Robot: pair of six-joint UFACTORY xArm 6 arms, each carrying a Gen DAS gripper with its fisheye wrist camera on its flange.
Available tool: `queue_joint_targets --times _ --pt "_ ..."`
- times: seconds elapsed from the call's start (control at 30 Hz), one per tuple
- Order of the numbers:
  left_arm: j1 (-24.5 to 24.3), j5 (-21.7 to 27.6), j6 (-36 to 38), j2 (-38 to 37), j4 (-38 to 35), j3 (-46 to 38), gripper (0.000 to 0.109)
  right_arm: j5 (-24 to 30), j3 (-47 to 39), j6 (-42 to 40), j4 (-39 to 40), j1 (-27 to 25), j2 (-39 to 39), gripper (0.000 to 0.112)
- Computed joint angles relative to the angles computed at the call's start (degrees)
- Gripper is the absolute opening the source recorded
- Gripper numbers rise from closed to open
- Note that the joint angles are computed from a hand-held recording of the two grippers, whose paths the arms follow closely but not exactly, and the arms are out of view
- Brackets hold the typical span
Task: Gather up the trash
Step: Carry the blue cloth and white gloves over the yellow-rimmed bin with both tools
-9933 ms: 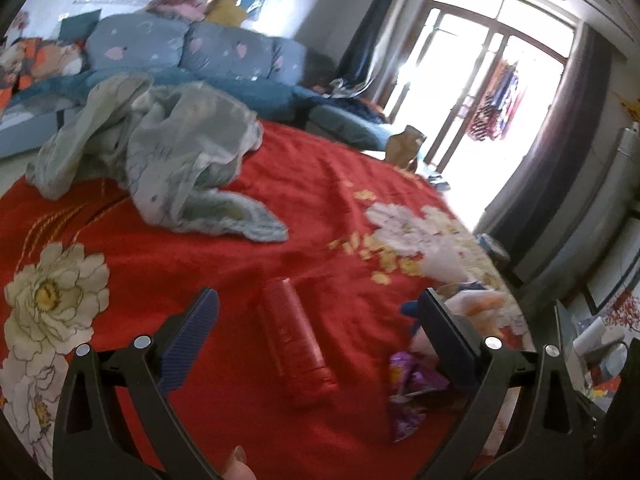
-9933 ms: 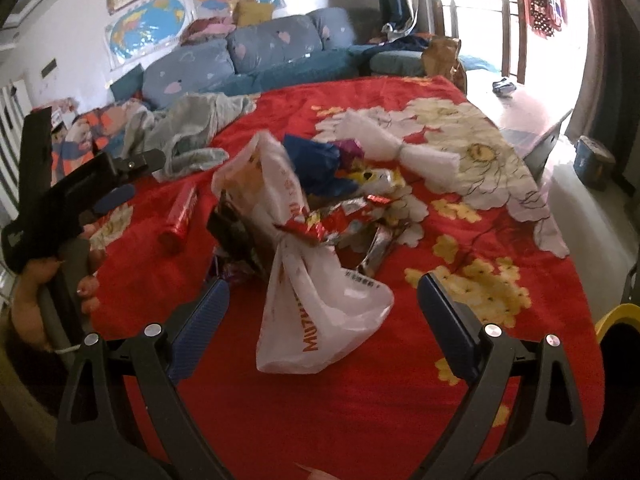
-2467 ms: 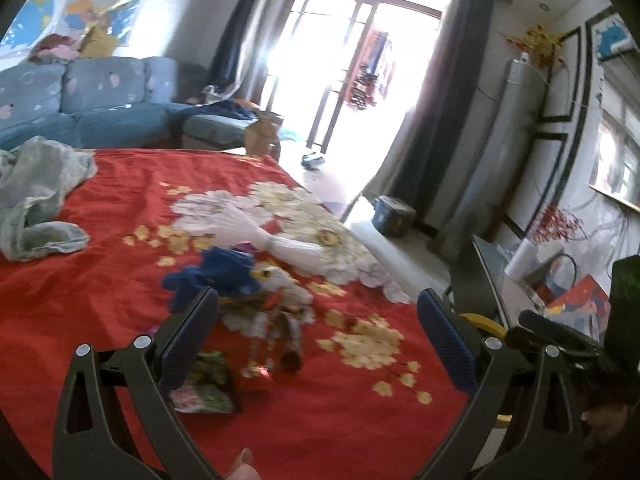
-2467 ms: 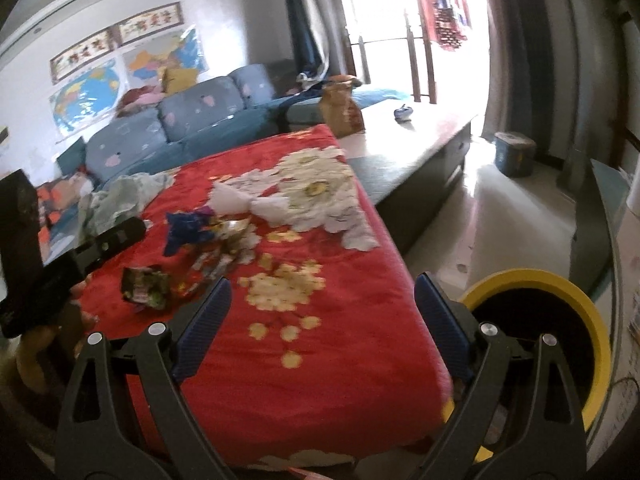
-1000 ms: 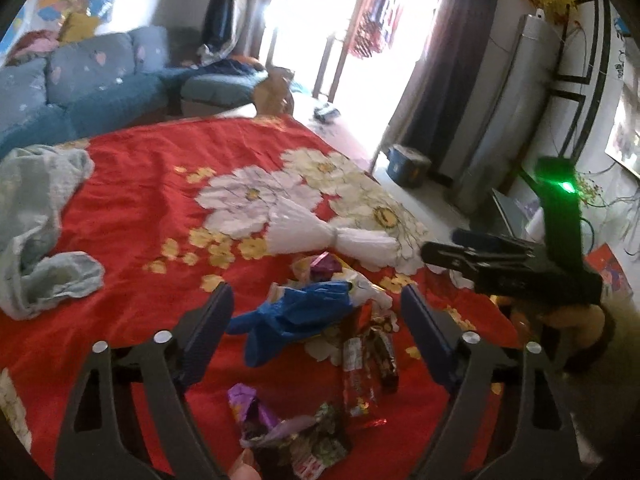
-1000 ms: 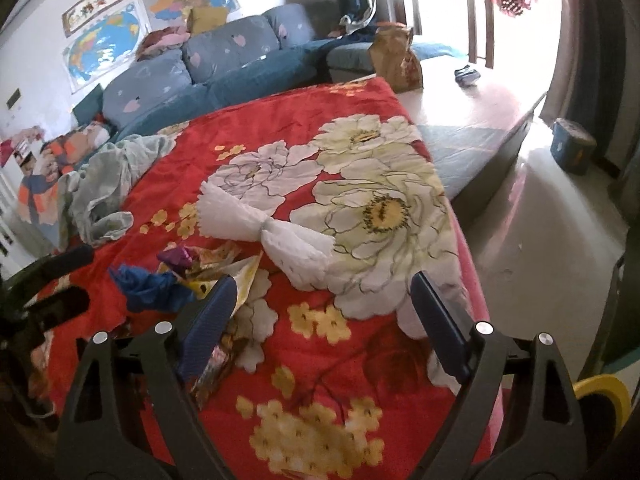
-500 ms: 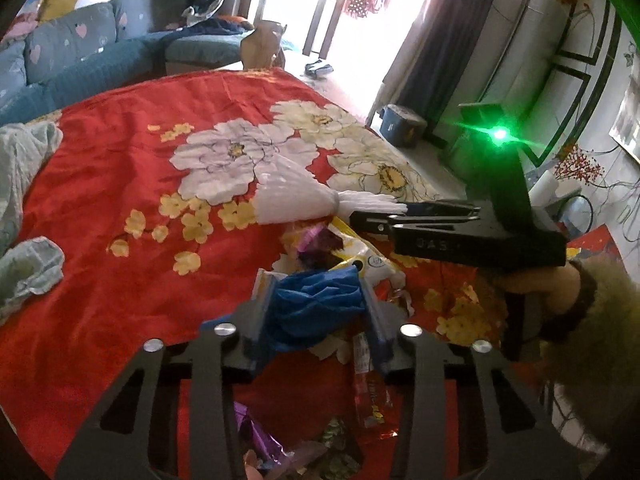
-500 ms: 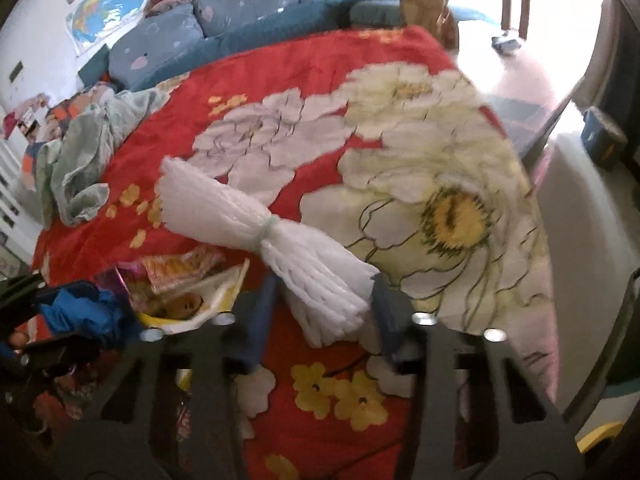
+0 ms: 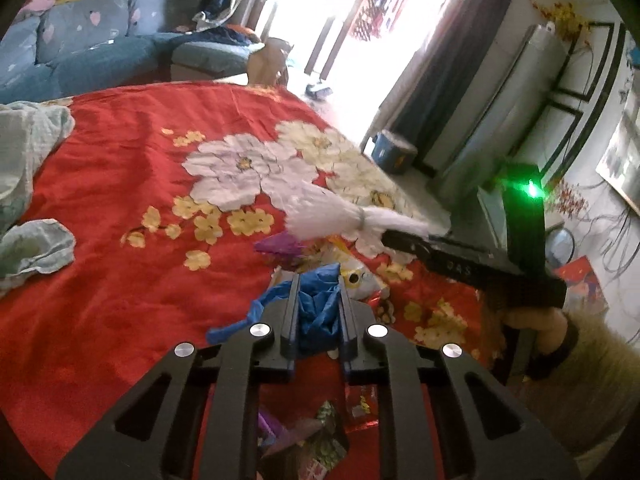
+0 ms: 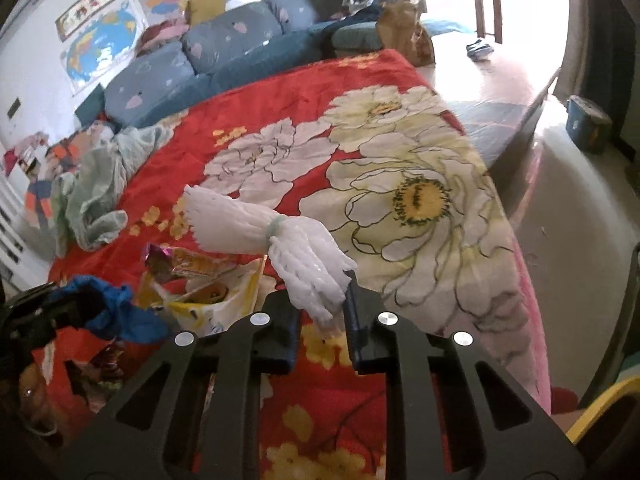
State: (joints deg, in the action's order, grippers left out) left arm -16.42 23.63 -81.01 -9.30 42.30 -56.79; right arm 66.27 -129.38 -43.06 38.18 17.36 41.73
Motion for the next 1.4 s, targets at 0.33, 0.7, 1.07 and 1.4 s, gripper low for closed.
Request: queue_joint_targets --times 0.33,0.7,1.07,1.4 --pt "-0.76 0.61 -5.44 -4.05 6.32 1.22 0.014 -6.47 14.47 -2.39 4.23 -1.76 -10.40 0.013" --pt "-4.49 2.56 -8.07 -3.90 10.99 -1.48 0.013 -7.79 25.73 -5.74 8.82 -5.28 -19.55 0.013" --pt "-8.34 2.94 -7.73 -0.12 12.95 -6.69 0.013 -9.10 32.93 -9.45 12.03 -9.48 -26.40 0.013" --pt "-10.70 2.53 -5.54 4.27 12.43 -11.58 0.013 -9.67 34.60 -9.75 12.65 -13.09 -27.89 0.013"
